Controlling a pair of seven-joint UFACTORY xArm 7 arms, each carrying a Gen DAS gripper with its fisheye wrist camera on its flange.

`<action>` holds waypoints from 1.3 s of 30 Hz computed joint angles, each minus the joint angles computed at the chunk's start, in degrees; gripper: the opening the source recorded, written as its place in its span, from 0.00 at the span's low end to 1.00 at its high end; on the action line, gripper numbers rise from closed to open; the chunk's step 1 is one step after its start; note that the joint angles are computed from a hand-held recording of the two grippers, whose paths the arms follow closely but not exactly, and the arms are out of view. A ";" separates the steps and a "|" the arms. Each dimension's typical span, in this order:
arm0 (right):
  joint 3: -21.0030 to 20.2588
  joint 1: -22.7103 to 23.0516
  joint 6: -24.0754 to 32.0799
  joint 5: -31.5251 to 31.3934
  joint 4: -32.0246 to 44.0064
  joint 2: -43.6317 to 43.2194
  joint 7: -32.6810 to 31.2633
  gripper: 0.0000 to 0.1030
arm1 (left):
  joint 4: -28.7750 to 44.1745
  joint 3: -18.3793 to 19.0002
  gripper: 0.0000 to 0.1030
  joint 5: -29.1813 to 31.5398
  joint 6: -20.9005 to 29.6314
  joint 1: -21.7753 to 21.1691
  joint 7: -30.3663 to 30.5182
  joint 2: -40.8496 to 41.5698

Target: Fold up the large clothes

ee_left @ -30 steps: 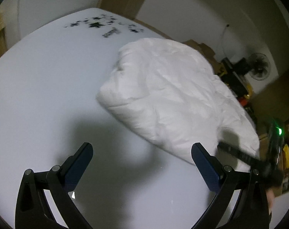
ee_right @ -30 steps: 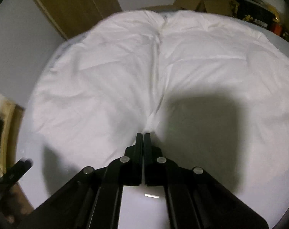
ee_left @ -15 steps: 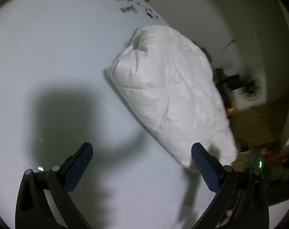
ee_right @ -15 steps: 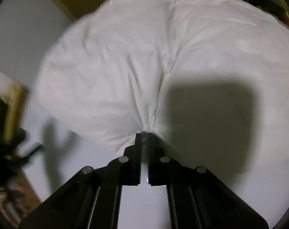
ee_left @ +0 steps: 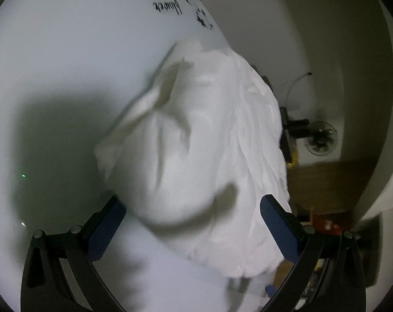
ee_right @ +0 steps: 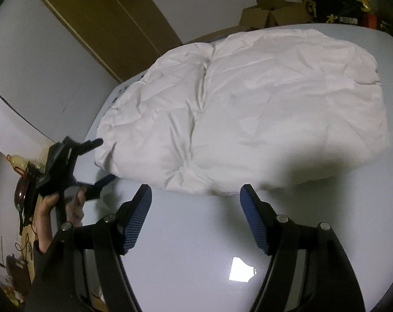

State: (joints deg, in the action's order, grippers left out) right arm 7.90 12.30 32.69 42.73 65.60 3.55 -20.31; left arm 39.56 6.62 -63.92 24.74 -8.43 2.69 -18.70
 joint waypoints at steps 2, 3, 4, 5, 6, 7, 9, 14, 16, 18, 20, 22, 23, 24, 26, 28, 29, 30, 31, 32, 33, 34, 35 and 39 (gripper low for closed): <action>-0.37 0.17 0.11 -0.73 -1.87 -2.63 1.59 0.70 | 1.50 0.14 1.00 0.77 0.19 0.47 -0.82 1.53; -0.69 0.06 0.04 0.06 -2.38 -3.00 0.98 0.70 | 2.38 0.21 1.00 0.60 0.26 0.48 -0.30 2.57; -1.05 -0.08 0.44 0.51 -3.59 -4.39 0.64 0.70 | 3.28 0.17 1.00 0.19 0.21 0.42 0.78 3.60; -1.33 0.00 0.37 0.94 -3.28 -3.88 0.45 0.70 | 4.17 -0.08 1.00 0.17 0.24 0.52 1.55 4.50; -1.44 0.07 0.47 1.18 -2.86 -3.41 0.36 0.70 | 5.13 -0.19 1.00 -0.02 0.45 0.71 2.34 5.41; -1.49 0.08 0.71 1.01 -2.77 -3.44 0.47 0.70 | 5.68 -0.40 1.00 -0.30 0.71 0.97 2.94 5.80; -1.48 0.14 0.89 0.64 -2.51 -3.14 0.80 0.70 | 6.00 -0.78 0.99 -0.59 1.43 1.69 3.37 6.02; -0.97 0.32 0.94 -0.92 -1.30 -1.95 1.01 0.68 | 2.69 -0.96 0.98 -11.06 -0.99 1.54 8.92 3.48; -0.84 0.32 1.17 -0.87 -1.09 -1.72 1.13 0.68 | 2.52 -1.07 0.94 -14.14 -1.74 1.64 10.53 3.61; -0.71 0.37 1.51 -0.98 -0.68 -1.26 1.45 0.68 | 2.07 -2.10 0.76 -10.01 -2.13 2.76 6.16 3.40; -0.64 0.33 1.71 -0.82 -0.85 -1.55 1.60 0.68 | 1.34 -2.29 0.52 -7.19 -2.73 3.13 2.09 3.44; -0.57 0.43 1.52 -0.99 -1.08 -1.75 1.68 0.68 | 1.08 -2.13 0.44 -5.55 -2.57 3.12 0.81 3.43; -0.57 0.48 1.35 -1.17 -1.21 -1.83 1.87 0.68 | 0.91 -3.28 0.39 -3.05 -2.44 4.25 -0.42 3.37; -0.59 0.51 1.28 -1.52 -1.29 -1.87 2.25 0.68 | 0.50 -2.22 0.36 -2.94 -3.04 2.99 -0.43 3.06; -0.70 0.50 1.44 -2.25 -1.34 -1.92 3.02 0.68 | -0.38 -2.13 0.27 -1.11 -3.47 2.89 -1.48 2.28; -0.77 0.53 1.66 -3.59 -1.34 -2.10 4.10 0.68 | -1.03 -3.22 0.21 4.27 -4.62 3.31 -5.41 0.85; -0.75 0.60 1.75 -4.40 -1.18 -2.09 4.58 0.67 | -1.10 -4.56 0.19 9.58 -5.50 4.13 -8.77 0.32; -0.72 0.68 1.85 -5.10 -0.88 -2.00 4.96 0.66 | -1.09 -6.09 0.19 15.15 -6.01 5.38 -12.32 -0.20; -0.66 0.76 2.17 -5.74 -0.17 -1.77 5.30 0.65 | -1.19 -7.04 0.18 18.42 -6.50 5.88 -14.75 -0.70; -0.55 0.88 2.52 -6.43 1.20 -1.26 5.54 0.64 | -1.48 -7.84 0.18 21.63 -6.77 6.50 -16.86 -1.45; -0.36 1.07 2.31 -7.38 2.99 -0.50 5.86 0.63 | -1.82 -8.86 0.18 25.07 -7.01 7.40 -19.19 -2.38; -0.20 1.18 1.76 -8.00 4.07 0.02 6.05 0.63 | -2.19 -8.96 0.18 26.82 -7.23 7.47 -20.41 -3.07; 0.09 1.53 0.80 -9.45 6.40 1.32 6.93 0.63 | -2.35 -9.36 0.17 29.03 -7.24 7.79 -21.93 -3.63; 1.56 2.32 4.74 -12.76 17.37 10.21 9.09 0.51 | -1.82 -10.70 0.18 37.05 -6.77 8.76 -27.97 -4.52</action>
